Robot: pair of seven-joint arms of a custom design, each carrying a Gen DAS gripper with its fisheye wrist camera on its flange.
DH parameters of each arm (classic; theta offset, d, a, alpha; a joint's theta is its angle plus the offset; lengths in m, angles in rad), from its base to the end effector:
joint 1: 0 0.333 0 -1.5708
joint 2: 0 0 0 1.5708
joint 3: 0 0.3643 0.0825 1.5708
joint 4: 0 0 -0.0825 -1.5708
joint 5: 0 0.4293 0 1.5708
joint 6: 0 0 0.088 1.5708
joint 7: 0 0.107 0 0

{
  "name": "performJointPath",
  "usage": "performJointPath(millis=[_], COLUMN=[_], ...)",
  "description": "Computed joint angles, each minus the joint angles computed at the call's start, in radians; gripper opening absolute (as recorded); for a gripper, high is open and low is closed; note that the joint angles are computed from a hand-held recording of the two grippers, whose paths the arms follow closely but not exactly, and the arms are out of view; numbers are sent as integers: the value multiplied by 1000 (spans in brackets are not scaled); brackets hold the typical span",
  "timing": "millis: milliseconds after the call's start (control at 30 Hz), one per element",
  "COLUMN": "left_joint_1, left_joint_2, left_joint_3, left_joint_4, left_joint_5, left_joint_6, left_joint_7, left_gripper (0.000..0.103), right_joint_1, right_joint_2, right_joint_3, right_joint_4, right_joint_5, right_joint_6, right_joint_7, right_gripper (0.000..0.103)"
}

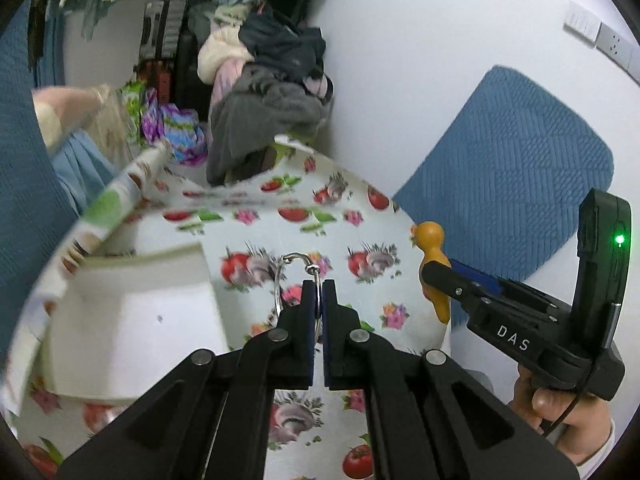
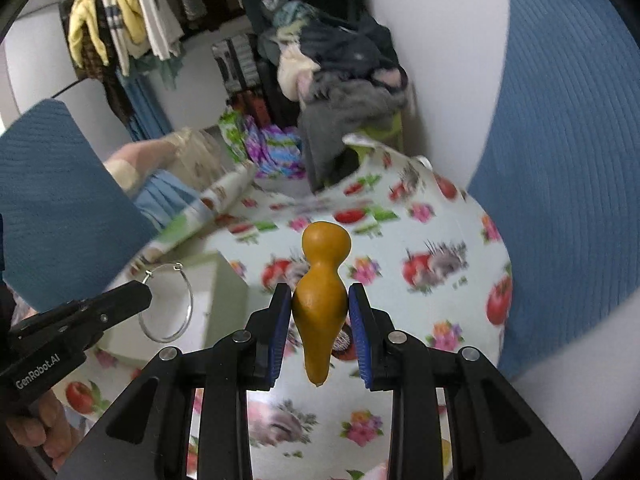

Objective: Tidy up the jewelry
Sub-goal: 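Carry the hoop and peg into the green box and open both tools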

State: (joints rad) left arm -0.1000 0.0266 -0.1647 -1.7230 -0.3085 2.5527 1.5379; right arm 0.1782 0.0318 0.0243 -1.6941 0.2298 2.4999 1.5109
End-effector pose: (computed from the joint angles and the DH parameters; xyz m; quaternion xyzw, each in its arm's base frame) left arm 0.6454 -0.1690 0.6884 -0.6309 0.6601 -0.3881 0.1247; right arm 0.6553 0.1328 0.6945 -0.6939 0.6068 -0.1711 0.3479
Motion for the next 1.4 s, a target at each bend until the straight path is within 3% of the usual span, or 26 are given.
performJointPath(millis=[433,967,1333,1400], left_joint_1=[61,136,148,147], left_joint_2=[-54,23,39,35], left_joint_3=[51,71,63,64], left_joint_4=[-49,-137,-156,-151], left_joint_5=[74,-12,-19,-13], left_joint_6=[9,-23,-59,-60], left_joint_7=[-14,35,25,13], left_gripper=[2,2,2,2], right_joint_1=[67,149,144,136], right_joint_2=[102,266,306,301], right_joint_3=[58,88,88,91], right_joint_4=[180,239,253,254], right_joint_5=[39,-22,-27,-10], right_joint_6=[-38,-142,-206,-210], right_joint_7=[-74,-67,-55,-64], right_gripper=[26,26,27,35])
